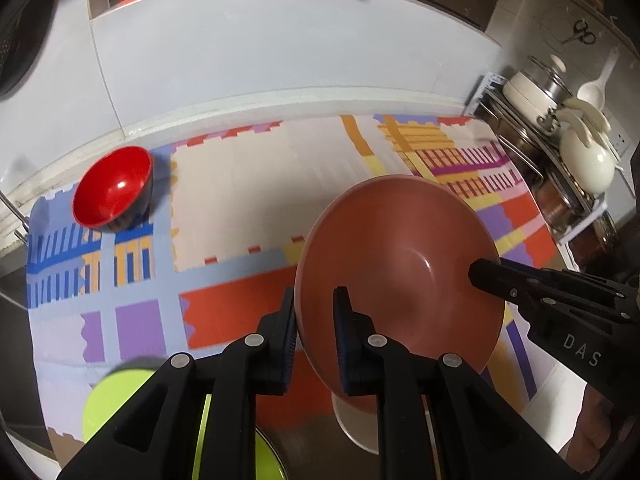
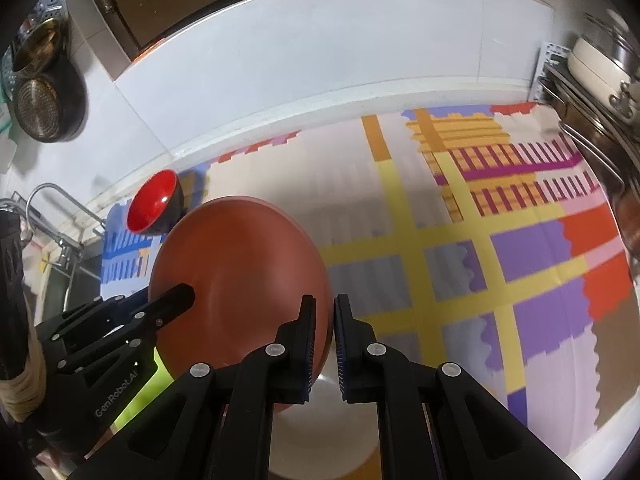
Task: Organize plates and bowls
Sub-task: 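Lift the pink bowl with both grippers and carry it toward the plate stack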
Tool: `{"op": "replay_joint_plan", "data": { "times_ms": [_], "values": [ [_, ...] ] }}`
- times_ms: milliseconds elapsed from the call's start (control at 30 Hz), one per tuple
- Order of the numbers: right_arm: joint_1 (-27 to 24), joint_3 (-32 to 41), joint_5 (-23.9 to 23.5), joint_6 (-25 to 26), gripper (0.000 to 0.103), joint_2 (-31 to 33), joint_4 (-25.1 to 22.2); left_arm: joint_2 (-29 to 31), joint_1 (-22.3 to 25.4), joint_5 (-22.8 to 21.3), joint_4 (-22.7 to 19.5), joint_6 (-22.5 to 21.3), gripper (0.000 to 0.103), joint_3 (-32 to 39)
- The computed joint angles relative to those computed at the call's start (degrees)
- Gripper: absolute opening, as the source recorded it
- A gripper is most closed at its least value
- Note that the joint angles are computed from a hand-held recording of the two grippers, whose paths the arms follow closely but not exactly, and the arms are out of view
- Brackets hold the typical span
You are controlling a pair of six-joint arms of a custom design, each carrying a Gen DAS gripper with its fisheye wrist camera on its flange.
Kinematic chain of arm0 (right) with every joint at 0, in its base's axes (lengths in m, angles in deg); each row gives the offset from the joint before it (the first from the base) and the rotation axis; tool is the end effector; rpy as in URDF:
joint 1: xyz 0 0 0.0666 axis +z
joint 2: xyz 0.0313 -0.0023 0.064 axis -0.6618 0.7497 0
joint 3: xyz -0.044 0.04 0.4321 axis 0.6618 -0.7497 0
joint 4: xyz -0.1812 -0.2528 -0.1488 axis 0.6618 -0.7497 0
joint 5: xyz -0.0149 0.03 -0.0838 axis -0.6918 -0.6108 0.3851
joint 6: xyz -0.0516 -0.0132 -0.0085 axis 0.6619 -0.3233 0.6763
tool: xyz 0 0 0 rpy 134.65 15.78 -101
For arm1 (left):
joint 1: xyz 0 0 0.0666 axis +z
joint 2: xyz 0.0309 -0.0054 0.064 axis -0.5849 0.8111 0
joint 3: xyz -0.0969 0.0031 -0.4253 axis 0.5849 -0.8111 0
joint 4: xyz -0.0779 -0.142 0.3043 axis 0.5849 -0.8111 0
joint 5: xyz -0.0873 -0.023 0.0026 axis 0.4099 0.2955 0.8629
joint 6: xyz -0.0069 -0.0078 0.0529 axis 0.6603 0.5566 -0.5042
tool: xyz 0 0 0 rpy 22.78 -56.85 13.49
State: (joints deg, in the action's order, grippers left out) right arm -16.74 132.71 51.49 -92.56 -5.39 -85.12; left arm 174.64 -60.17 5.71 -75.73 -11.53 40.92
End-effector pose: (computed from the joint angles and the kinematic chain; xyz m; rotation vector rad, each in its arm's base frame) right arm 0.3249 0.1429 0.3741 0.3859 2.5793 0.2084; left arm 0.3930 -0.1850 0.3622 0.6038 2.5689 -0.3661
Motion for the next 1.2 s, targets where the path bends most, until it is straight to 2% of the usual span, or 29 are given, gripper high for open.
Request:
{"op": "replay_joint_plan", "data": {
  "times_ms": [233,600,1200],
  "values": [
    [2.5,-2.7,2.0,-3.3,0.011,-2.9,-2.0,-1.6,-1.5,0.5,-0.7,-0.3,0.017,-3.0],
    [4.9,-7.3,1.3,-9.4,0.011,-5.1,-2.7,-2.2,-3.0,0.5,-1.7,-0.4,0.017,-6.1],
    [6.1,-10.3,0.4,-11.3,0.011,-4.7,-1.9,-0.6,-4.5,-1.4,-1.3,-0.4,0.02,-7.9]
  ]
}}
